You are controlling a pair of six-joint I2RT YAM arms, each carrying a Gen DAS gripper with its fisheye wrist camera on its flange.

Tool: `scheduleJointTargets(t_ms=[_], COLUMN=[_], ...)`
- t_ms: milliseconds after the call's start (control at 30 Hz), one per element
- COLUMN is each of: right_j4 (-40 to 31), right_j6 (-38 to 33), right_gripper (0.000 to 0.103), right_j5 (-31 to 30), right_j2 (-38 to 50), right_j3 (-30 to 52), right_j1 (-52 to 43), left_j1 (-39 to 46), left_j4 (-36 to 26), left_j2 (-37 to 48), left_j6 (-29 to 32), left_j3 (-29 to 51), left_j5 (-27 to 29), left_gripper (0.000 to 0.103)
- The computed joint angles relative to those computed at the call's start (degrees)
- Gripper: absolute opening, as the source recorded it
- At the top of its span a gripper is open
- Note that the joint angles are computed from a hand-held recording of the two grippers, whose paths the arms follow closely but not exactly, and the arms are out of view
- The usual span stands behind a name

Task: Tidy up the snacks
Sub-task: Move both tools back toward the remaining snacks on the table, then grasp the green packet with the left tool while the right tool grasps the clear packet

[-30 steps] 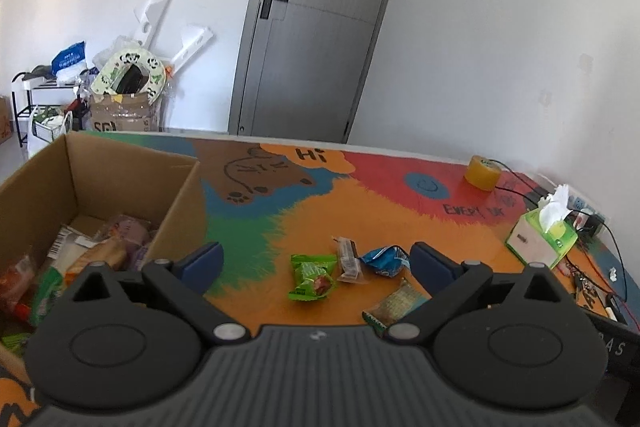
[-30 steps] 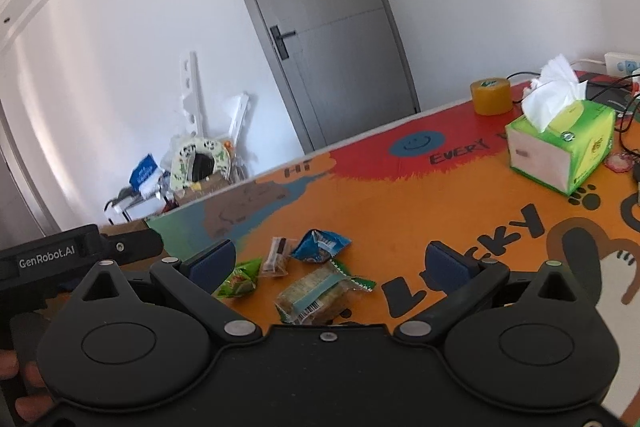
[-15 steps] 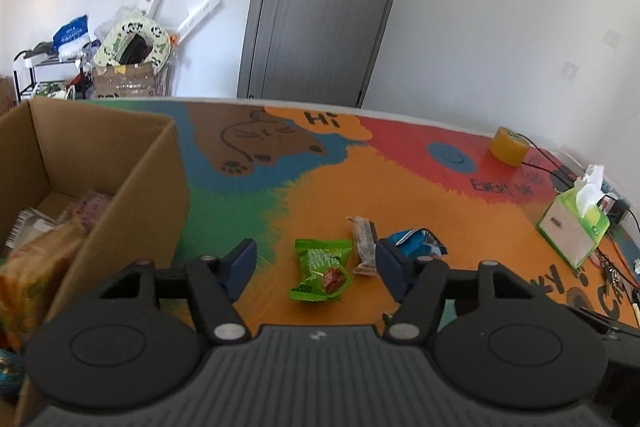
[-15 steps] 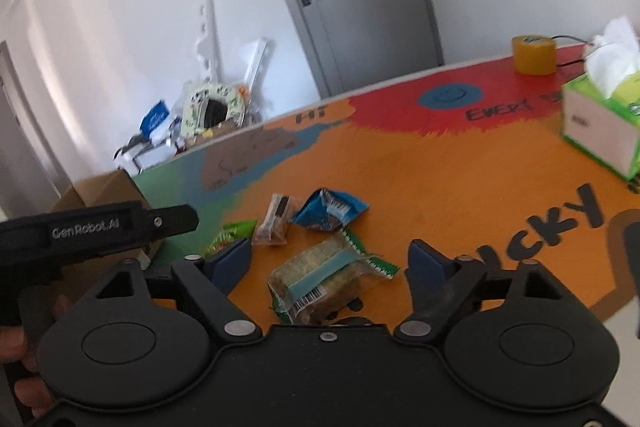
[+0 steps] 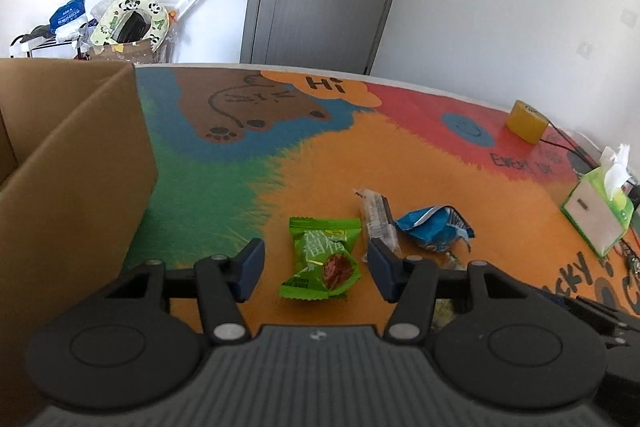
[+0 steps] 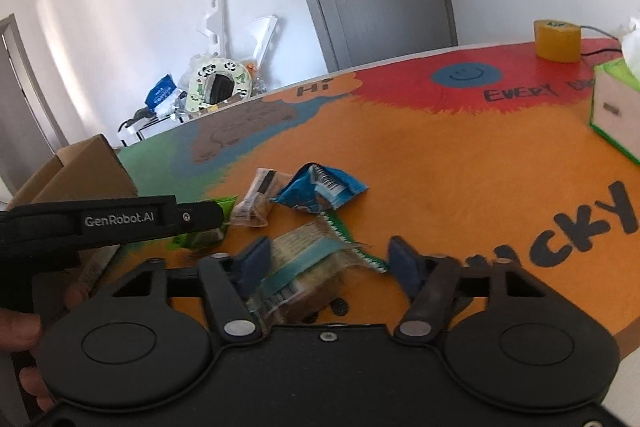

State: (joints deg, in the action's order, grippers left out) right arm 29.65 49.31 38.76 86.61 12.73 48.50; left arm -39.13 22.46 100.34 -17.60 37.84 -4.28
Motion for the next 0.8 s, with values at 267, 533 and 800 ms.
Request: scheduleJointTargets(t_ms=[267, 533, 800], right_j4=[0.2, -12.3, -14.9], right_j6=[1.2, 6.2, 5.1], right_gripper=[0.034, 0.031, 0.07], right_j5=[0.3, 2.8, 4.8], right_j2=[-3.5, -8.1, -4.5], right_j3=[-2.8, -0.4, 4.6], right_j1=[-0.1, 3.8, 6.0], left_j1=[-0.7, -0.7, 0.3], left_j4=[2.8, 2.6, 2.2], left_j2=[1.7, -1.6, -6.5], left_j6=[1.4, 1.5, 1.0], left_j3=[-0.6, -4.0, -8.0], left_j5=[-1.6, -0.5, 0.8], left_gripper=[0.032, 0.03, 0.03])
